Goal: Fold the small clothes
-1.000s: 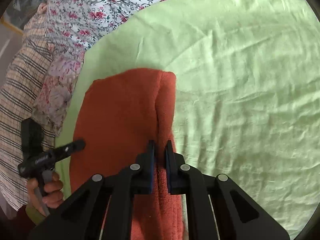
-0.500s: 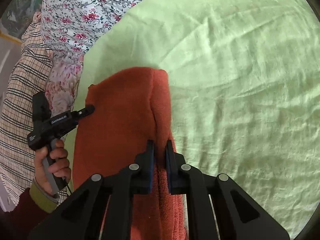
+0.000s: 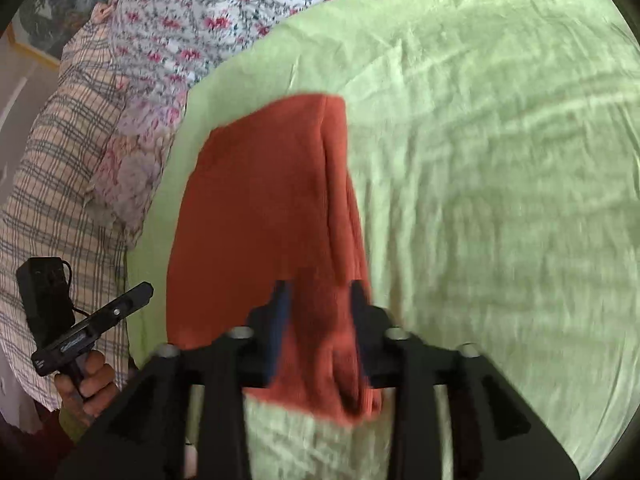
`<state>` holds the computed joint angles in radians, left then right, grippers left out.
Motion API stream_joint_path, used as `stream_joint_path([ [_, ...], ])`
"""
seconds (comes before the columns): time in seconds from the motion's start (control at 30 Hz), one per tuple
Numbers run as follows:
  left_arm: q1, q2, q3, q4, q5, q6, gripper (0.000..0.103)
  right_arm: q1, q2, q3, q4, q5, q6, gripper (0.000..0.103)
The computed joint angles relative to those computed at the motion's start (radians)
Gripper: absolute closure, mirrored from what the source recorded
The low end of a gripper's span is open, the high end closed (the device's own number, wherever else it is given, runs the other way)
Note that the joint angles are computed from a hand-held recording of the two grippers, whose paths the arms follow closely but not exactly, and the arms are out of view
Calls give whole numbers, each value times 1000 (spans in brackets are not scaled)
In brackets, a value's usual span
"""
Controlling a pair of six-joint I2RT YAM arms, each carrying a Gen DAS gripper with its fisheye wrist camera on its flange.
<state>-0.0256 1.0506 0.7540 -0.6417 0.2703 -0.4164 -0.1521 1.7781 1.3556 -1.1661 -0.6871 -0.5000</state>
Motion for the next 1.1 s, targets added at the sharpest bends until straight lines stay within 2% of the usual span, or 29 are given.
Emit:
stream_joint_path([
  [0.07, -48, -2, -15, -3, -19, -14, 80, -13, -40, -58, -9, 11, -46, 65],
  [0.1, -65, 22, -22, -3, -31, -3, 80, -10, -42, -73, -13, 17, -57, 68],
  [0.13, -73, 43, -26, -8, -53, 4, 81, -4, -39, -80, -23, 28, -66, 91],
  [0.17, -73, 60, -34, -17, -71, 10, 82, 3, -36, -84, -35, 38, -76, 99],
  [0.3, 28, 87, -101, 3, 31, 21, 85, -31, -41, -57, -82, -55, -90, 98],
  [0.47, -4, 96, -109, -11, 15, 4, 84, -17, -5, -99, -11, 68, -66, 96],
  [0.57, -10, 78, -59, -47, 15, 15, 78, -24, -5, -84, -16, 60, -40, 88],
  [0.6, -7, 55, -39, -60, 17, 21, 77, -25, -19, -76, -10, 60, -35, 82],
  [0.67, 12, 39, 3, -63, 23, 35, 71, -23, -60, -58, 27, 40, -17, 81],
  [0.9, 125, 192, 47, 79, 67, 23, 70, 121, -33, 13, 131, -36, 85, 81],
  [0.93, 119, 226, 45, 95, 48, 9, 74, 149, -8, 19, 149, -28, 99, 81],
  [0.97, 129, 266, 43, 107, 44, 2, 83, 175, 17, 18, 179, 7, 129, 81],
  [1.0, 151, 307, 30, 133, 56, -7, 87, 200, 34, 9, 213, 55, 161, 82],
  [1.03, 149, 328, 23, 160, 62, -24, 93, 218, 53, 1, 248, 97, 193, 87],
  [1.1, 174, 341, 2, 199, 97, -36, 93, 215, 91, -6, 290, 100, 225, 93],
])
